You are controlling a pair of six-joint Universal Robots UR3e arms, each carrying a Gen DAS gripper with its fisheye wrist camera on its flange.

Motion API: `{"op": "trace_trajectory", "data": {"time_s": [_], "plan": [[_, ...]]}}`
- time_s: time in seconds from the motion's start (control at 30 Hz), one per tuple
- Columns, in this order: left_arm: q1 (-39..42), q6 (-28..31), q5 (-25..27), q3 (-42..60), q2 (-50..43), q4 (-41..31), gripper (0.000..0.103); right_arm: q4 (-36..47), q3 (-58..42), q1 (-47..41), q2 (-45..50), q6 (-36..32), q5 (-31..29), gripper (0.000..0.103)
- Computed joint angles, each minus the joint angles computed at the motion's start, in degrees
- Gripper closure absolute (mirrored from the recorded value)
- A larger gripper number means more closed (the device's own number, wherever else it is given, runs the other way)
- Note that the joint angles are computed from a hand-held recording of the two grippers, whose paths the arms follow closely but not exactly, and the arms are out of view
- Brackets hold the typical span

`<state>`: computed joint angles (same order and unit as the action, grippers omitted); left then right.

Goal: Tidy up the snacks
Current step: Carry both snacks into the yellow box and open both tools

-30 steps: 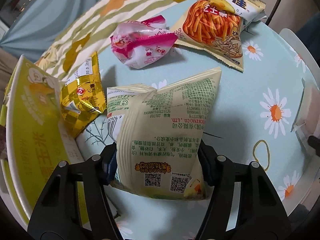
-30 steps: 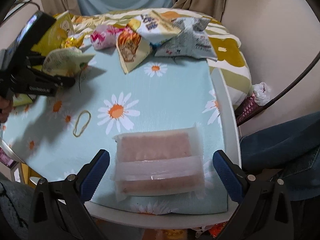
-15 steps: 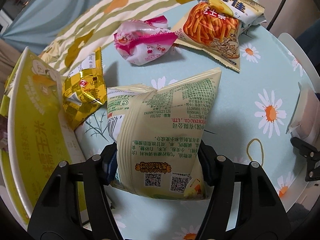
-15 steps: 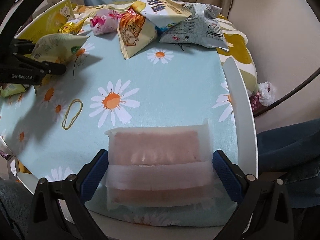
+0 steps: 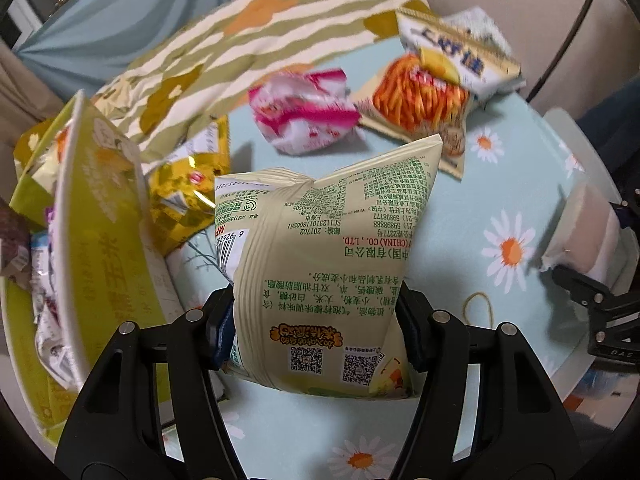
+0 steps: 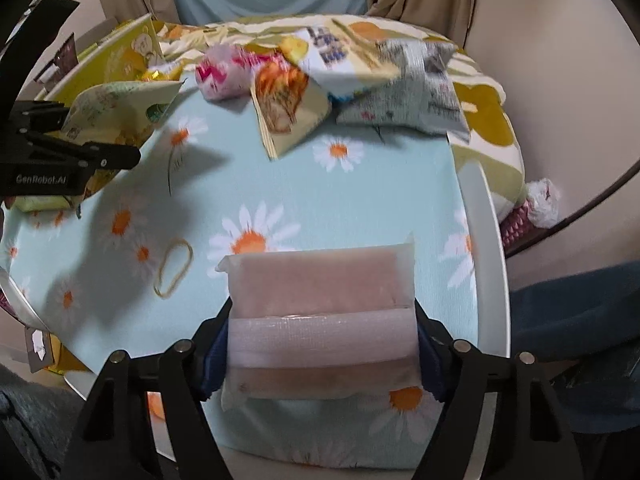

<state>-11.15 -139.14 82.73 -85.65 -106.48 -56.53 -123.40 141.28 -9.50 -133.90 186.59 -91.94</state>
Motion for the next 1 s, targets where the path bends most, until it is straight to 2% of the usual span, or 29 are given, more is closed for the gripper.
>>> {"op": "trace_trajectory", "data": {"time_s": [0.2, 0.33, 0.5, 0.6, 0.77, 1.0], "plan": [[3.1, -2.3, -4.5, 3.7, 4.5, -5.3, 0.041, -1.1, -7.0, 0.3, 3.8, -0.8, 1.0, 0.032], [7.6, -3.9, -9.3, 7.6, 8.2, -10.0, 0.041, -2.8, -14.8, 2.2, 9.3, -0.2, 1.6, 0.032], [14.2, -5.8, -12.4, 12.5, 10.4, -13.1, 0.041, -5.9, -26.9, 6.6, 19.4, 0.0, 2.2, 0.032], [18.2, -6.6, -12.8, 14.7, 10.3, -13.4, 0.041, -7.2, -34.4, 10.4, 25.9, 0.7, 2.1, 0.032], [25.3, -7.3, -11.4, 17.5, 7.7, -12.1, 0.041, -9.4, -47.4, 14.7, 37.8, 3.2, 6.1, 0.032], [31.9, -7.8, -7.3, 18.5, 3.1, -7.4, 0.041, -5.3, -72.7, 24.0, 58.6, 4.9, 5.6, 0.032]]}}
